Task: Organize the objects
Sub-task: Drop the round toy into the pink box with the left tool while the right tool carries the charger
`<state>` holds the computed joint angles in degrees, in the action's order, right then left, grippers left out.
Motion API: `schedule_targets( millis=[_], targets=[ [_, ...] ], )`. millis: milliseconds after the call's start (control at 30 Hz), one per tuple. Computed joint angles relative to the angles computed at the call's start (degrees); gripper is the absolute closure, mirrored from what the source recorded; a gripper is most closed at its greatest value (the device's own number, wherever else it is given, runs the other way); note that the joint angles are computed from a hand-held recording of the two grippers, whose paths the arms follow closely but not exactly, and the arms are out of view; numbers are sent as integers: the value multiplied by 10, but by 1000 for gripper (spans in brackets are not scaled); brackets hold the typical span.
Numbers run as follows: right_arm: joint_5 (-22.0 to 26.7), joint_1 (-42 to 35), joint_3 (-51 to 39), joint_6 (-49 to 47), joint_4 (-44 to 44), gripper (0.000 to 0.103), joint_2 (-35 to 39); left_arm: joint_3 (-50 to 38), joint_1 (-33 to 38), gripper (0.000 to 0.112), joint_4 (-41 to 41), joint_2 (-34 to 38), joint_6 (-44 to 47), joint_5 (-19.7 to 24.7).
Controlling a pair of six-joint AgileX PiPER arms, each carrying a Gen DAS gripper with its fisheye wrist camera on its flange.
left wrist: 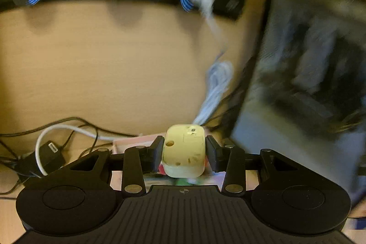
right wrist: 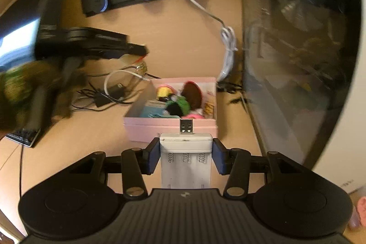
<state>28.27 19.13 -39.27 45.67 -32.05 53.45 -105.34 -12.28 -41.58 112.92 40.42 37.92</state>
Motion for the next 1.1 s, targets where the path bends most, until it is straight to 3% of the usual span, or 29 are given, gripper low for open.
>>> schedule_targets(
  millis=[133, 233, 367, 500, 667, 733, 867, 1000, 1100],
  targets=[
    [-6, -35, 12, -55, 38, 56, -14, -48, -27, 70, 92, 65, -89, 7],
    [-14, -61, 17, -96, 74, 56, -17, -8, -30, 70, 100, 57, -103, -34],
    [-42, -111, 11, -207, 177, 56, 0, 76, 0, 70, 28, 1, -103, -44],
    [-85, -140, -23, -334, 272, 56, 47, 204, 57, 70, -73, -83, -17, 2],
    [-142, -170, -129, -498, 400, 56, 168, 348, 137, 70, -116, -193, 44, 52],
    [-147, -171, -190, -494, 410, 56, 236, 395, 174, 70, -123, -233, 57, 73],
    [-131, -158, -311, -376, 312, 56, 357, 465, 249, 70, -127, -300, 76, 105],
    [-20, -177, -455, -430, 425, 54, 476, 500, 304, 70, -109, -340, 74, 117],
    [-41, -182, -442, -387, 420, 39, 475, 517, 338, 71, -105, -351, 77, 131]
  ],
)
